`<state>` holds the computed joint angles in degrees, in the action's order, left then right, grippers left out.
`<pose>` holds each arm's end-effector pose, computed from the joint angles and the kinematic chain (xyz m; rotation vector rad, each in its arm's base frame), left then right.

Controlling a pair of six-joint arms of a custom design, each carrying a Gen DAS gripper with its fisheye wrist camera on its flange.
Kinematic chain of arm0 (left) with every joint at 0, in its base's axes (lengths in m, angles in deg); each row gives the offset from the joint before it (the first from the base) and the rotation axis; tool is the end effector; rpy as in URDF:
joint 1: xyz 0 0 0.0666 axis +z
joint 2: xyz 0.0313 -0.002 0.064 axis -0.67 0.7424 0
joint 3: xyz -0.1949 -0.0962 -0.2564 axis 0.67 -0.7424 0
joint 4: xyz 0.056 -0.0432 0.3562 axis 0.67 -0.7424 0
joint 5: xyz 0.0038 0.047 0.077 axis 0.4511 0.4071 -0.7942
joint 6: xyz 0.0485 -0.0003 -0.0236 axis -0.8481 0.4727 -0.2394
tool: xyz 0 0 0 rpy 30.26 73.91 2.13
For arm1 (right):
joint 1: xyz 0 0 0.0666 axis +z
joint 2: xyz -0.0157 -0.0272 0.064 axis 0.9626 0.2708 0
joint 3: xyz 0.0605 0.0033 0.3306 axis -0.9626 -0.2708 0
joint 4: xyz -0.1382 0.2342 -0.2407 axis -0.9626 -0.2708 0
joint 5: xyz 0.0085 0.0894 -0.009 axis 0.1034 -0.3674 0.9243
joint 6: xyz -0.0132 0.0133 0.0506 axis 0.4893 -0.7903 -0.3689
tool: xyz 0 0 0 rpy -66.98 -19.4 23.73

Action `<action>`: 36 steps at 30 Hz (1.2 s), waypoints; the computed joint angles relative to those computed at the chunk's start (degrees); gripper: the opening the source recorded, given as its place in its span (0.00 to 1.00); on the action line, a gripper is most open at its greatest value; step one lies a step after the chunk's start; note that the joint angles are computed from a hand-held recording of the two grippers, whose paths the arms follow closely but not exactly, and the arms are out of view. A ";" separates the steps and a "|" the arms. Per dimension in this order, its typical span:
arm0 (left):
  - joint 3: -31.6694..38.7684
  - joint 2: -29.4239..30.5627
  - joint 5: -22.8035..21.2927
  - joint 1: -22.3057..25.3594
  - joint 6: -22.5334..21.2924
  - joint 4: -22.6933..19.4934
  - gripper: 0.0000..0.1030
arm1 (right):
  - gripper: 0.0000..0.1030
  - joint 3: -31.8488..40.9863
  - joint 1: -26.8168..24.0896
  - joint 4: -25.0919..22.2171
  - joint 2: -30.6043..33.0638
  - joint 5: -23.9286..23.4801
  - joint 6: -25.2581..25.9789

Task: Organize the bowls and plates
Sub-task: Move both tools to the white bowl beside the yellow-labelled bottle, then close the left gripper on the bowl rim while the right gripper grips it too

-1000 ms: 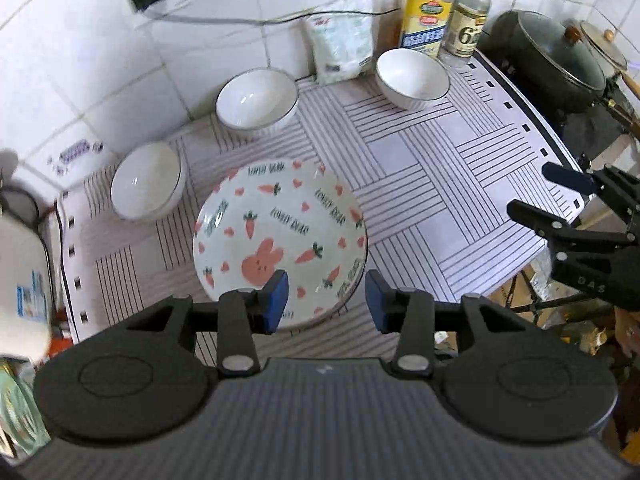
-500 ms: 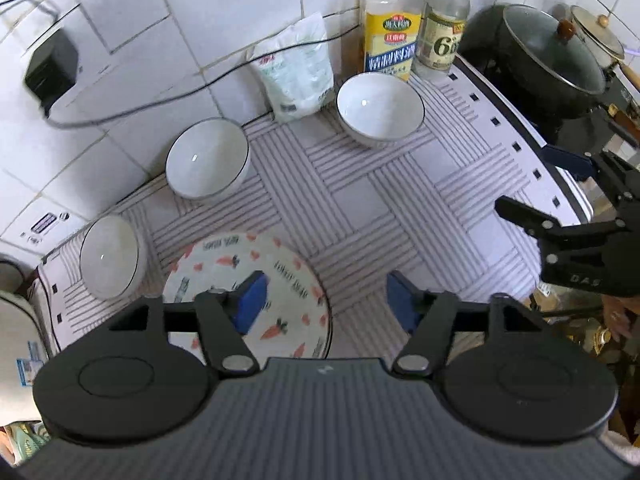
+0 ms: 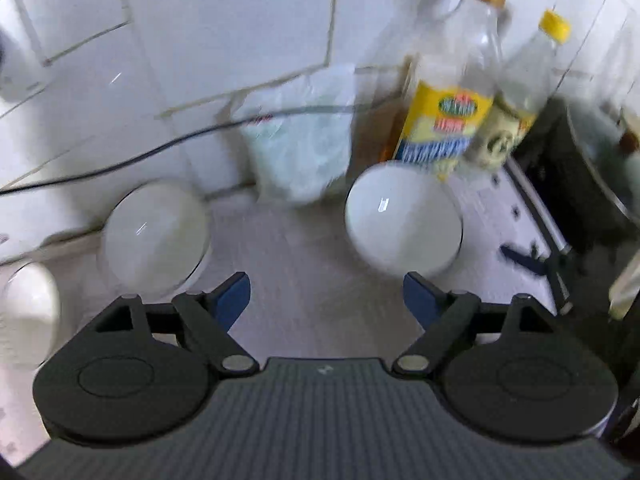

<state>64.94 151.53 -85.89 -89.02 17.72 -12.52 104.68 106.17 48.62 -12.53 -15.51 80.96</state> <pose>0.3431 -0.3510 0.3694 -0.0552 2.5611 -0.1622 0.3272 0.2034 0.2669 -0.7242 2.1011 0.2635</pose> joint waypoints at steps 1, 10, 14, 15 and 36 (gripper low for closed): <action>0.18 1.16 0.53 0.57 0.35 1.17 0.81 | 0.92 1.25 0.13 -0.58 1.81 -0.02 1.85; 0.25 8.23 5.71 3.18 3.61 10.51 0.80 | 0.92 9.50 -0.66 -2.61 11.52 -4.17 2.53; 1.45 10.58 6.62 3.51 3.10 11.13 0.57 | 0.94 11.55 -1.95 -2.48 14.29 -7.51 1.25; 1.90 11.05 6.81 3.63 3.60 10.79 0.49 | 0.94 11.59 -2.18 -1.93 14.72 -8.39 0.86; 2.09 9.03 4.46 1.79 -0.04 7.00 0.12 | 0.88 5.28 -0.67 2.02 8.29 -7.52 -2.55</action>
